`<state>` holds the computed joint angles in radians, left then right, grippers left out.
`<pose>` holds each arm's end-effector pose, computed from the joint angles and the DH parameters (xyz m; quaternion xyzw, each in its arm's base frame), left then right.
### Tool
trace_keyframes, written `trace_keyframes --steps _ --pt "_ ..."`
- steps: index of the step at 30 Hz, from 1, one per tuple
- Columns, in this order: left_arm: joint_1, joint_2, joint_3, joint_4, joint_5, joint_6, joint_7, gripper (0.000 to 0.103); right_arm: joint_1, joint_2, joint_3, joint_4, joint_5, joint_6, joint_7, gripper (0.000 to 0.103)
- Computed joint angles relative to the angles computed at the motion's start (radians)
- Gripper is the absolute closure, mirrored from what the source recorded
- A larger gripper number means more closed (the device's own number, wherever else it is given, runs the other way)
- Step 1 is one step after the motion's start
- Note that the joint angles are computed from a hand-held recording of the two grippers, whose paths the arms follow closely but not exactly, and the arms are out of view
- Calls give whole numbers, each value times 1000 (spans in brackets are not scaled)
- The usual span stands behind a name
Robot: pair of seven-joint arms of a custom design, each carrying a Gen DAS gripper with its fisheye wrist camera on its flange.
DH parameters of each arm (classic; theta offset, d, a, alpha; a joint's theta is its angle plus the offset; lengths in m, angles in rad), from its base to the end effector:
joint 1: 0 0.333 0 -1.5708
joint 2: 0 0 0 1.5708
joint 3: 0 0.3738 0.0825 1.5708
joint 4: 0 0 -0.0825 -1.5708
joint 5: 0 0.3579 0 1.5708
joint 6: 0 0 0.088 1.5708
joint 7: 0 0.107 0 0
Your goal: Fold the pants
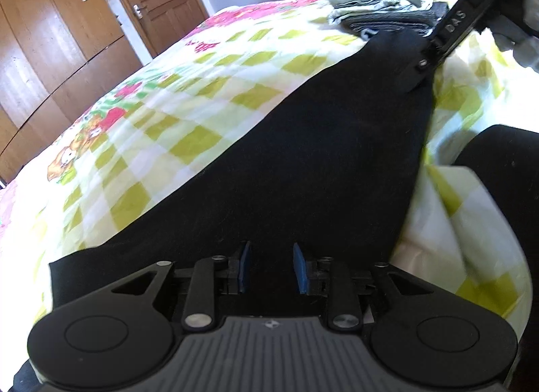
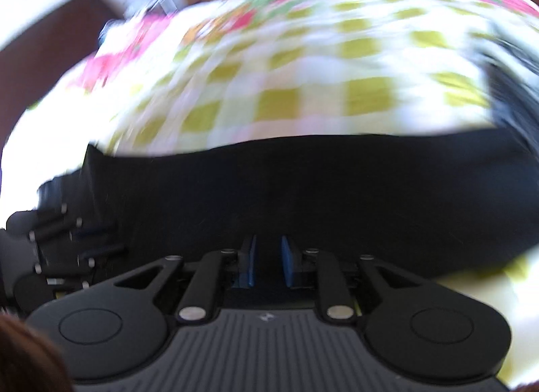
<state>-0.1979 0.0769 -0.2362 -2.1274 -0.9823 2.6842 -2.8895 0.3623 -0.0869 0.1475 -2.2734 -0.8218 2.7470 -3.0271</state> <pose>0.5269 -0.2117 0.4890 -0.0551 0.9259 -0.3284 0.1782 0.4331 0.2782 0.5180 -0.4800 0.8009 -0.1657 0.3173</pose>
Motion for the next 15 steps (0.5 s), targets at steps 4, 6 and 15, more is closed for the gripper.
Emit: trace_keyframes --steps 4,6,15 --pt "-15 8 -18 -5 -56 21 44 60 -5 -117 58 -90 -75 -151 299 84" --pt "-21 16 -19 7 -56 15 25 60 -11 -160 84 -125 -105 -213 437 81" --pt "-43 14 -26 16 -13 27 -11 60 -97 -205 52 -229 -345 -78 883 68"
